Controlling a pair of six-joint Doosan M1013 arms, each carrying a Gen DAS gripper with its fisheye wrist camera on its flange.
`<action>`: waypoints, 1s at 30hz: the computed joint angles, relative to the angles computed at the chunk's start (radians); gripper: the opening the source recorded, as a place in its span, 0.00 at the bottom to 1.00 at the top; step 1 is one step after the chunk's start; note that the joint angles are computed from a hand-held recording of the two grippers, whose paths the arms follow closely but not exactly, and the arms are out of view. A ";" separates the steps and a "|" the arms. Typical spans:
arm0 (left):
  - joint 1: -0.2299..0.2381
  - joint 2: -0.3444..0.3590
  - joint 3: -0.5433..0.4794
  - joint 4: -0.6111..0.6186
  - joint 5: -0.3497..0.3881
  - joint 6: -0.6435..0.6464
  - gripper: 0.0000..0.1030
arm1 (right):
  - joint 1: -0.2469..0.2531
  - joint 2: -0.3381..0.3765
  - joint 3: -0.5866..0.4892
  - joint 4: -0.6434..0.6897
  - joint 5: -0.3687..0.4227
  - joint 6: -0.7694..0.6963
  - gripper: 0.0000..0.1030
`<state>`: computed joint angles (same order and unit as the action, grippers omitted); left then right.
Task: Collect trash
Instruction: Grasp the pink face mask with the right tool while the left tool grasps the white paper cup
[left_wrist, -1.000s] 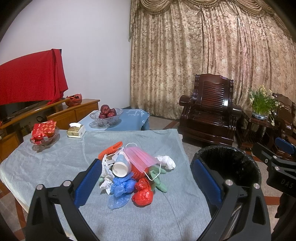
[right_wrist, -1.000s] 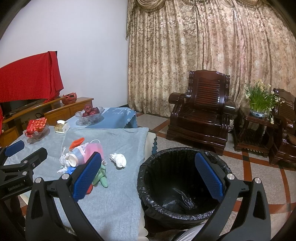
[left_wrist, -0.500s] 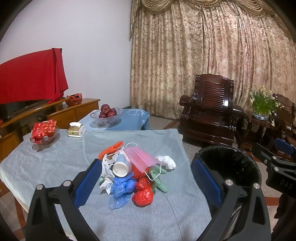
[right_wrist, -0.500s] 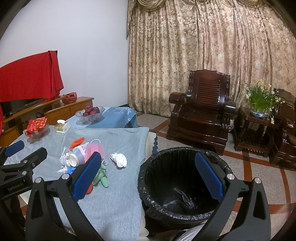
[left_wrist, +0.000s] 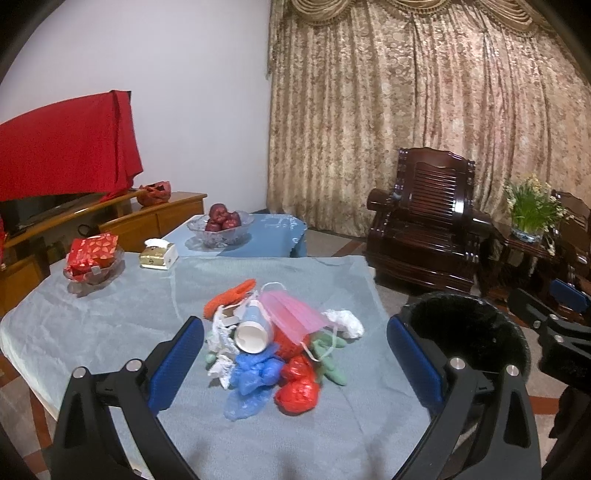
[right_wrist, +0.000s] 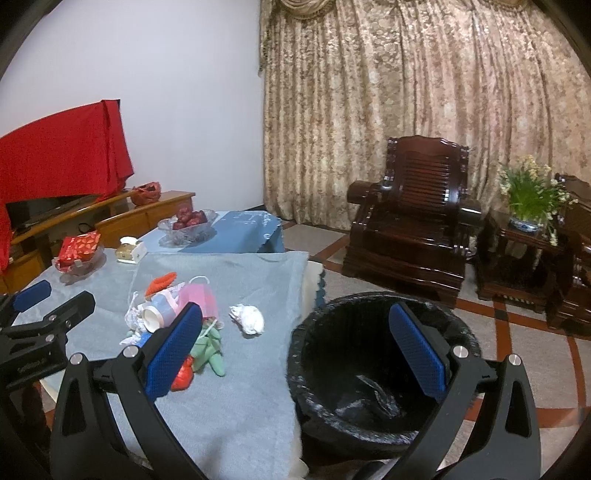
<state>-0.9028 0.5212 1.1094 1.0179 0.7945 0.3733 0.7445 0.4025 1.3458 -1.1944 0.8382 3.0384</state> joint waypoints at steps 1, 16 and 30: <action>0.006 -0.001 0.006 0.000 -0.004 -0.008 0.94 | -0.002 0.003 -0.003 0.003 -0.010 -0.006 0.95; 0.091 0.042 0.044 -0.055 0.073 -0.018 0.94 | -0.067 0.163 -0.171 0.340 -0.164 -0.336 0.92; 0.163 0.129 -0.078 -0.165 0.028 0.090 0.85 | -0.126 0.321 -0.430 0.688 -0.152 -0.726 0.70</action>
